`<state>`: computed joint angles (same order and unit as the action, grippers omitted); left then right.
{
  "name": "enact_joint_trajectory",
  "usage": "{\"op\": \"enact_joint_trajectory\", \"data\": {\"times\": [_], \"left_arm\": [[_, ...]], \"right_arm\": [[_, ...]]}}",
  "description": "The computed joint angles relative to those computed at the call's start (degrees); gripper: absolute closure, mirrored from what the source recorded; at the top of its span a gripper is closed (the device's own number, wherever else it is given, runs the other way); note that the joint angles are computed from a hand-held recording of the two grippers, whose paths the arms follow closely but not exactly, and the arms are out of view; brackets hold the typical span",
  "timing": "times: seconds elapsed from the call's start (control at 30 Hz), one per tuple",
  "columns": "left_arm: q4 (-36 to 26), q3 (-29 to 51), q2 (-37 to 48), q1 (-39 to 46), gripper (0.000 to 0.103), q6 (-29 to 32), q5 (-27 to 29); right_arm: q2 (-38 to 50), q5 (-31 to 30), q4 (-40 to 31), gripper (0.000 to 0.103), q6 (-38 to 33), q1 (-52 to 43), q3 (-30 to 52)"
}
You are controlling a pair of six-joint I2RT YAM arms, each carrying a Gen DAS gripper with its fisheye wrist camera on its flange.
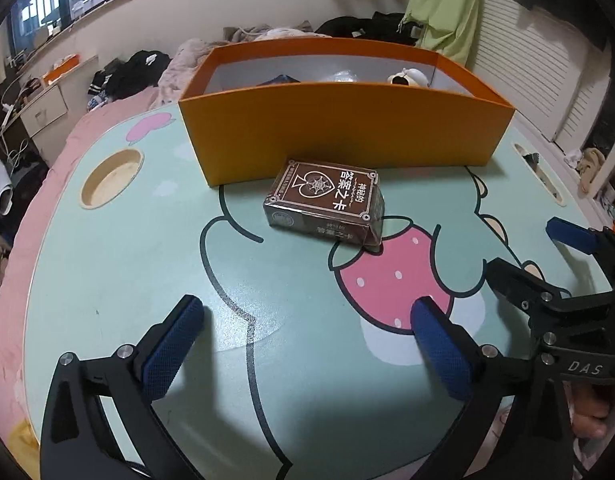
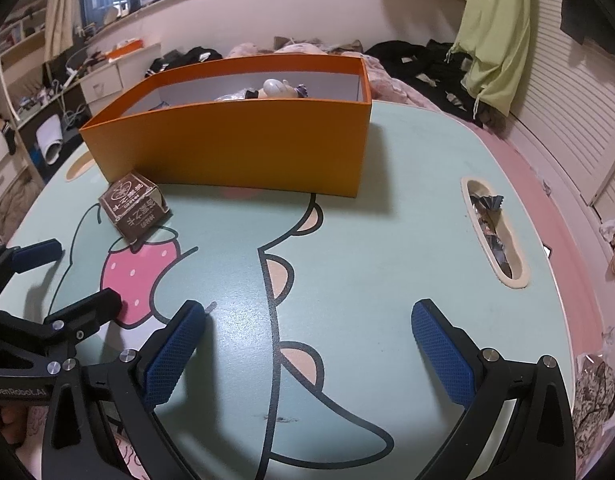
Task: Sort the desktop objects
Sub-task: 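Lift the brown card box out and set it on the table with left gripper, then reach into the orange box and grasp the toy figurine with right gripper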
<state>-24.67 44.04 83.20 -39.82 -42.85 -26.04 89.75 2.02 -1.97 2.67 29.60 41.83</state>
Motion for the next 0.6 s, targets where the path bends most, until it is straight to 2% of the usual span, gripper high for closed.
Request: {"op": "enact_joint_trajectory", "data": {"times": [0.27, 0.33, 0.43, 0.47, 0.5, 0.6], "left_arm": [[0.5, -0.3, 0.0, 0.4, 0.0, 0.5, 0.2], [0.6, -0.5, -0.1, 0.3, 0.0, 0.3, 0.3], [-0.1, -0.2, 0.1, -0.8, 0.0, -0.8, -0.4], [-0.1, -0.3, -0.1, -0.8, 0.0, -0.8, -0.5], [0.1, -0.4, 0.0, -1.0, 0.0, -0.8, -0.6], [-1.3, 0.2, -1.0, -1.0, 0.0, -0.4, -0.7]], "right_arm": [[-0.3, -1.3, 0.6, 0.0, 0.3, -0.5, -0.5], [-0.7, -5.3, 0.4, 0.005, 0.2, -2.5, 0.2], [-1.9, -7.2, -1.8, 0.022, 0.4, -3.4, 3.3], [-1.7, -8.1, -3.6, 0.032, 0.2, -3.5, 5.6], [-1.0, -10.2, -6.3, 0.037, 0.0, -3.8, 8.9], [5.2, -18.2, -15.9, 0.04, 1.8, -5.1, 23.3]]}}
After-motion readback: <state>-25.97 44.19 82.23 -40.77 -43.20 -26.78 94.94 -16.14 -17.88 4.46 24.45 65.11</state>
